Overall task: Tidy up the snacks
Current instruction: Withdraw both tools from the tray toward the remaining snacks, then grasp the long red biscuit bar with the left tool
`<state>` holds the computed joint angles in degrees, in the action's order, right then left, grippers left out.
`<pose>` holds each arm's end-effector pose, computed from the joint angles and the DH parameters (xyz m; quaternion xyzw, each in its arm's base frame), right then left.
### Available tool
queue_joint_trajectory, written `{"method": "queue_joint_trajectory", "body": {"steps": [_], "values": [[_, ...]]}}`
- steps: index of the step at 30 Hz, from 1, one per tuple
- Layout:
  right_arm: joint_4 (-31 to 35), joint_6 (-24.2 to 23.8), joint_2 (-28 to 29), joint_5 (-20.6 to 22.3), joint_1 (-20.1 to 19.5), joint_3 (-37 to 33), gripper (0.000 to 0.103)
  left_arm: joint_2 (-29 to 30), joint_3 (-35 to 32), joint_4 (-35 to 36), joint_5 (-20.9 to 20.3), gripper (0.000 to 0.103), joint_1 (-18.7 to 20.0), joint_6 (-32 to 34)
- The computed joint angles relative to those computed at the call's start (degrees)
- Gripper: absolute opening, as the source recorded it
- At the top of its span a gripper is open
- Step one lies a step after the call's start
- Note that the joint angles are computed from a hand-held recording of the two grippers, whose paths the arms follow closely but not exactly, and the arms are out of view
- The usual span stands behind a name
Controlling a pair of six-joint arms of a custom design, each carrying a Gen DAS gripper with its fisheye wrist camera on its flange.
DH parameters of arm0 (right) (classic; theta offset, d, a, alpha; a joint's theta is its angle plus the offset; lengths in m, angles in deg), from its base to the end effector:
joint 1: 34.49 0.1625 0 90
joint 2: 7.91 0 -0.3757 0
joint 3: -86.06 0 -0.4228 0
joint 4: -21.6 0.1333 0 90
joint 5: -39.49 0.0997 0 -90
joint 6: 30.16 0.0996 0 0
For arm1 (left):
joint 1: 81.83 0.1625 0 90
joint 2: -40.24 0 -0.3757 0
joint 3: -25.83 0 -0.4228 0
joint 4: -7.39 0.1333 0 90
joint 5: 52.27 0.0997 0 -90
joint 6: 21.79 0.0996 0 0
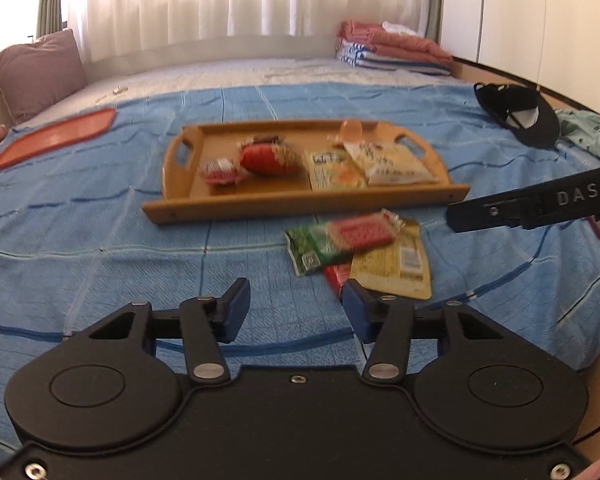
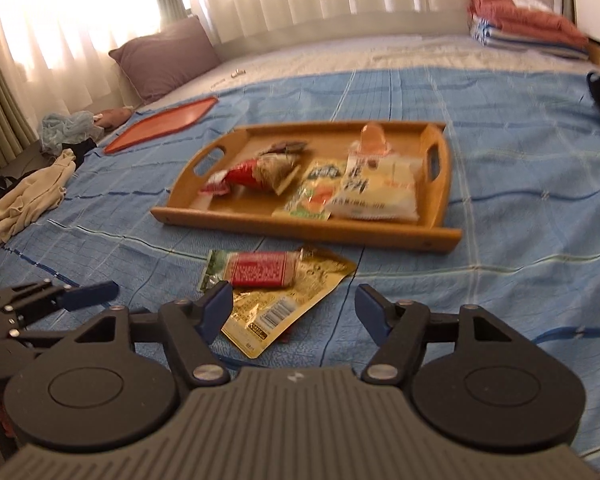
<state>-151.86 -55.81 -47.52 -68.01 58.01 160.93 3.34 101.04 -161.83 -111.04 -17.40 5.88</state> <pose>0.1369 -0.7667 0.1690 0.1592 -0.8902 0.3675 0.2170 -0.1626 -0.7684 0.1269 0.3202 0.8489 -0.3319 0.2583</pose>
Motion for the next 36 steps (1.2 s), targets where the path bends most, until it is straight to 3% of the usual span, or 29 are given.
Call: {"method": "queue_joint_trajectory", "body": {"steps": [6, 11, 15, 18, 25, 31, 34, 36], "values": [[7.12, 0.14, 6.76, -2.35, 0.21, -8.75, 0.079, 2.16, -1.87, 0.83, -0.33, 0.048, 1.05, 0.19], [9.64, 0.44, 13.74, -6.37, 1.12, -17.39, 0.096, 2.35, -2.11, 1.07, 0.36, 0.048, 1.48, 0.17], [8.27, -1.05, 17.08, -9.35, 1.68, -21.21, 0.099, 2.59, -2.54, 1.20, 0.73, 0.048, 1.70, 0.39], [8.92, 0.97, 16.01, -8.26, 1.19, -20.37, 0.090, 2.85, -2.78, 0.99, 0.92, 0.048, 1.74, 0.63], [3.52, 1.05, 11.50, -11.22, -0.18, -14.32, 0.075, 3.47, -3.39, 1.17, 0.31, 0.048, 1.41, 0.70], [-0.78, -2.06, 7.54, -13.02, -1.52, -8.73, 0.075, 4.69, -4.98, 4.00, -0.96, 0.048, 0.84, -0.82], [-2.85, -4.49, 6.07, -13.83, -1.86, -6.34, 0.072, 5.61, -5.80, 4.66, -1.64, 0.053, 0.36, -1.05], [-3.65, -5.19, 4.74, -13.55, -2.17, -4.59, 0.069, 6.19, -6.19, 4.62, -2.33, 0.067, 0.03, -1.24]]}}
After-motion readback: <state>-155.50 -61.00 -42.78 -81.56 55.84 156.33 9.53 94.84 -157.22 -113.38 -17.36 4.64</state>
